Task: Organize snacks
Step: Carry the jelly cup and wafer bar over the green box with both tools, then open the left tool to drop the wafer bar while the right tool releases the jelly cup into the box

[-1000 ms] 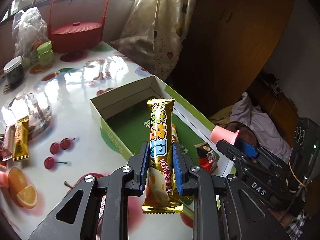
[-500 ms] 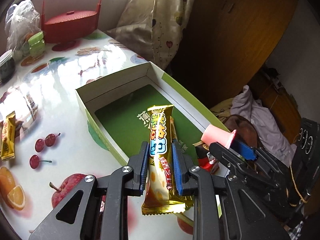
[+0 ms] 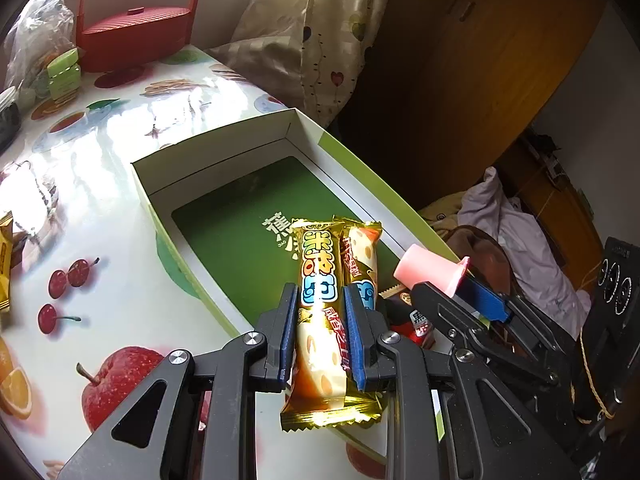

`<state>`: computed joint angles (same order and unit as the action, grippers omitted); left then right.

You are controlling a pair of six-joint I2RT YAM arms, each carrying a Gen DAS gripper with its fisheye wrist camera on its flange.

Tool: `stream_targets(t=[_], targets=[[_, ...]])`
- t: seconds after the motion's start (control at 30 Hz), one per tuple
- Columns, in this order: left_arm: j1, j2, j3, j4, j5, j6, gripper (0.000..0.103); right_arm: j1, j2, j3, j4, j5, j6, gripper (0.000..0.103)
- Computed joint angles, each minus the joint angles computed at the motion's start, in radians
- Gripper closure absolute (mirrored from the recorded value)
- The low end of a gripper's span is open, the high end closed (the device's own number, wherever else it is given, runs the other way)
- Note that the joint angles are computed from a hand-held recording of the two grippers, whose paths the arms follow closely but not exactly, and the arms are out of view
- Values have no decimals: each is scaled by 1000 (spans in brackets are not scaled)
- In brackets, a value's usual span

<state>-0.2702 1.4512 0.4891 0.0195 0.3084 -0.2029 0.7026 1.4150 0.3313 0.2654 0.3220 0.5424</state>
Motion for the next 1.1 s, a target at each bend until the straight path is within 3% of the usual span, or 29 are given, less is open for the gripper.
stream_targets(t=[0.83,0.93,1.0,1.1], targets=[[-2,-21,-18,12,18,-39,76,0,6,-9,26,-12,-16,59],[-3,-34,-26,16,29,-42,69,12,-22,-21,14,1,-11,59],[-3,-48,-33,22,43,-42,57,16,-37,-28,6,7,-8,59],[-13,-62,-39,20,32,-47,56,25,-53,-34,-7,19,1,59]])
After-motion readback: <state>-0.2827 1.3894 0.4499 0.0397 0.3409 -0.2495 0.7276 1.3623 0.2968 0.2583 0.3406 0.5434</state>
